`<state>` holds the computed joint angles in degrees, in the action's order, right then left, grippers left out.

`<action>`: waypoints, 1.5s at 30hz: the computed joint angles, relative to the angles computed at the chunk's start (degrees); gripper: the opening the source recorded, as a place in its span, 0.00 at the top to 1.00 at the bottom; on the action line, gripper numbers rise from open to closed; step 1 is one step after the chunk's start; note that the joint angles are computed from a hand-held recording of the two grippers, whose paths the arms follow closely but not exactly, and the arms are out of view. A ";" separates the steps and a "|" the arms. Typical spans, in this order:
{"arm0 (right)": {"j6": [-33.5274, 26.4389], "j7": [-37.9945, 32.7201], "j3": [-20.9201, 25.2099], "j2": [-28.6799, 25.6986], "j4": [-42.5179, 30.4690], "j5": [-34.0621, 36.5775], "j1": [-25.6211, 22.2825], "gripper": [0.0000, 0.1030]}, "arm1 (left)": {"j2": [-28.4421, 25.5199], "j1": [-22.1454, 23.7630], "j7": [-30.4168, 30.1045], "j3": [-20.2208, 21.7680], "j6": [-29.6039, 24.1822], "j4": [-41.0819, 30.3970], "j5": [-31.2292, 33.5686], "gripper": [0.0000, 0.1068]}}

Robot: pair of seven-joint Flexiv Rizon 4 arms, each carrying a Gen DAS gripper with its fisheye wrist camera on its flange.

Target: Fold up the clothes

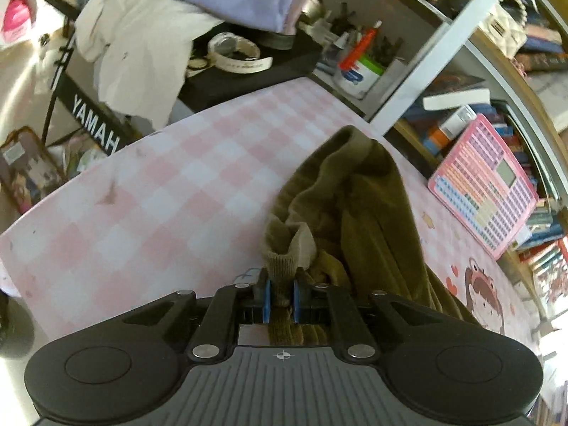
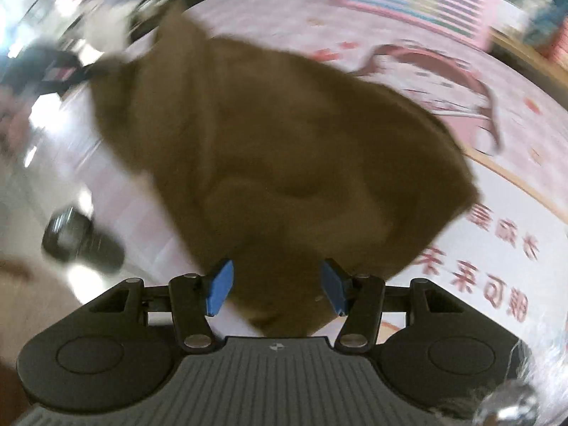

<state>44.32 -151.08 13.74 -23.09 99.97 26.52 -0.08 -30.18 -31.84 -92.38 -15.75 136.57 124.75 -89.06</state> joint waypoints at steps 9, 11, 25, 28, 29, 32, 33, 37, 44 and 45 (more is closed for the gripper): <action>6.31 -10.87 0.12 -0.30 4.46 -6.23 0.67 0.57 | 0.26 -0.53 -1.40 0.62 0.10 1.15 1.51 0.90; 6.55 -13.21 0.77 -0.76 4.13 -6.02 0.00 0.67 | 0.26 -0.59 -1.47 0.60 0.23 1.09 1.33 0.90; 16.41 4.01 -1.29 -16.37 -31.64 3.32 3.21 0.96 | 1.37 -0.69 -1.47 0.25 1.67 1.38 -0.84 0.90; 26.39 15.77 -8.63 -24.35 -39.47 -3.45 10.34 0.92 | 1.85 -0.67 -2.07 0.49 2.02 1.72 -0.14 0.90; 29.51 21.10 -12.86 -27.18 -41.79 -5.97 13.20 0.78 | 1.83 -0.67 -1.11 0.35 2.22 1.23 -0.68 0.90; 31.85 27.91 -16.67 -29.66 -42.57 -9.25 15.21 0.54 | 1.88 -0.51 0.12 0.09 2.25 0.57 -0.93 0.90; 30.92 27.96 -14.48 -29.18 -41.82 -9.80 13.92 0.54 | 1.94 -0.46 -0.06 0.12 2.01 0.68 -0.57 0.90; 19.99 23.84 -3.09 -22.97 -33.78 -7.18 5.29 0.54 | 1.95 -0.52 -3.31 0.73 1.49 1.82 1.23 0.90; 12.63 32.15 0.41 -16.41 -18.54 -6.96 -1.22 0.52 | 2.32 -0.10 -3.76 1.36 -0.35 2.47 2.38 0.90; 12.81 33.09 0.70 -16.19 -17.53 -6.74 -1.44 0.47 | 2.44 -0.06 -3.47 1.42 -0.52 2.49 2.35 0.90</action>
